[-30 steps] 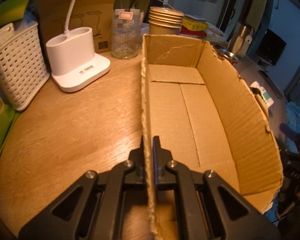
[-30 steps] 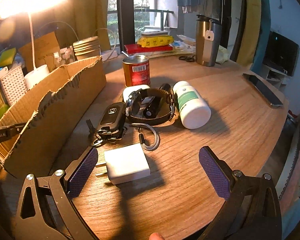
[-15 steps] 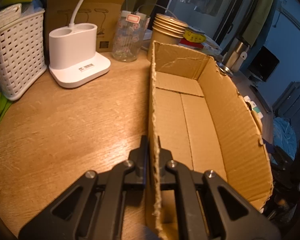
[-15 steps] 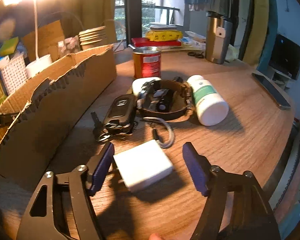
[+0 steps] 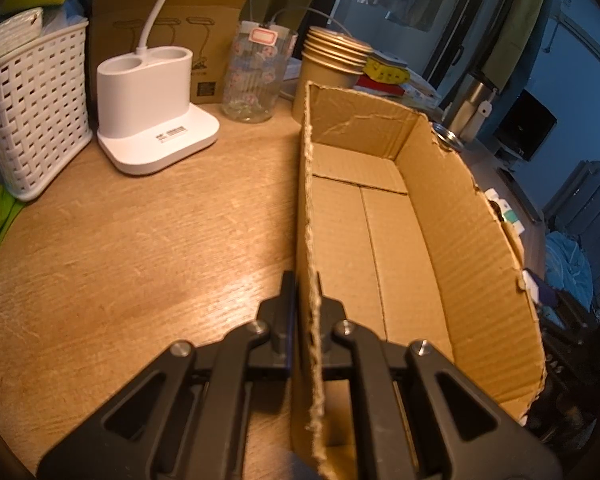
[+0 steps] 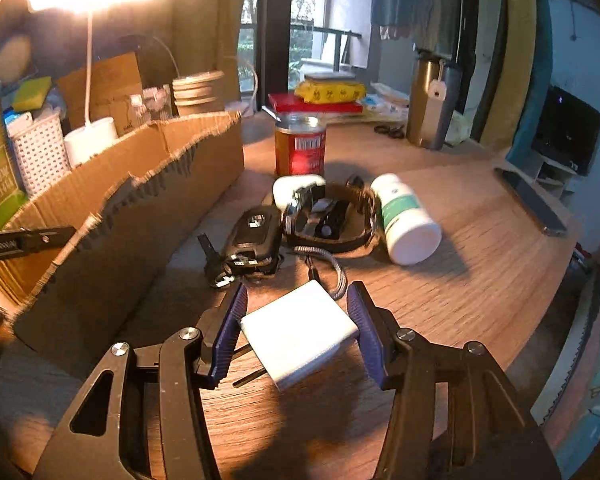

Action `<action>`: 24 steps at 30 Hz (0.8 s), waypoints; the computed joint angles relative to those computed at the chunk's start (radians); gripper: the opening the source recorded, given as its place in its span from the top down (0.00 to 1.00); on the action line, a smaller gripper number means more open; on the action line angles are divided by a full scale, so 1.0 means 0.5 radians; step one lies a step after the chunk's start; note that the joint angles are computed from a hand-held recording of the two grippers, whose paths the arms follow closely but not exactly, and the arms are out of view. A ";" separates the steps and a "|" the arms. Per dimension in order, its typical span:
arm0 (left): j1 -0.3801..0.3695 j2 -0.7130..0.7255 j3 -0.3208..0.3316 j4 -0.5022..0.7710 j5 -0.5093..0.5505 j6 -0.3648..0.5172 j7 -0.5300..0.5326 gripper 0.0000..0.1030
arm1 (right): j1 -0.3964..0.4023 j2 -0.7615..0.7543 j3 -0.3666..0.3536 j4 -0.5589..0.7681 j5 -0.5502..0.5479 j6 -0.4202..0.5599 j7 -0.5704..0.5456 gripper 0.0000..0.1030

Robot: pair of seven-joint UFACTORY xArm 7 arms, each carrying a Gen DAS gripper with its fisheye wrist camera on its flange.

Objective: Organize rigid objects
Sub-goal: 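Close the right gripper on the white charger, then carry the white charger into the box and open the right gripper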

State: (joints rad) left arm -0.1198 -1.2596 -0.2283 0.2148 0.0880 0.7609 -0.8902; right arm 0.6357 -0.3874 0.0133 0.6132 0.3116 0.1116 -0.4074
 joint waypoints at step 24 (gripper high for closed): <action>-0.013 -0.008 0.000 -0.003 0.007 0.025 0.003 0.94 | 0.469 -0.176 -0.150 0.246 0.244 0.062 -0.333 0.47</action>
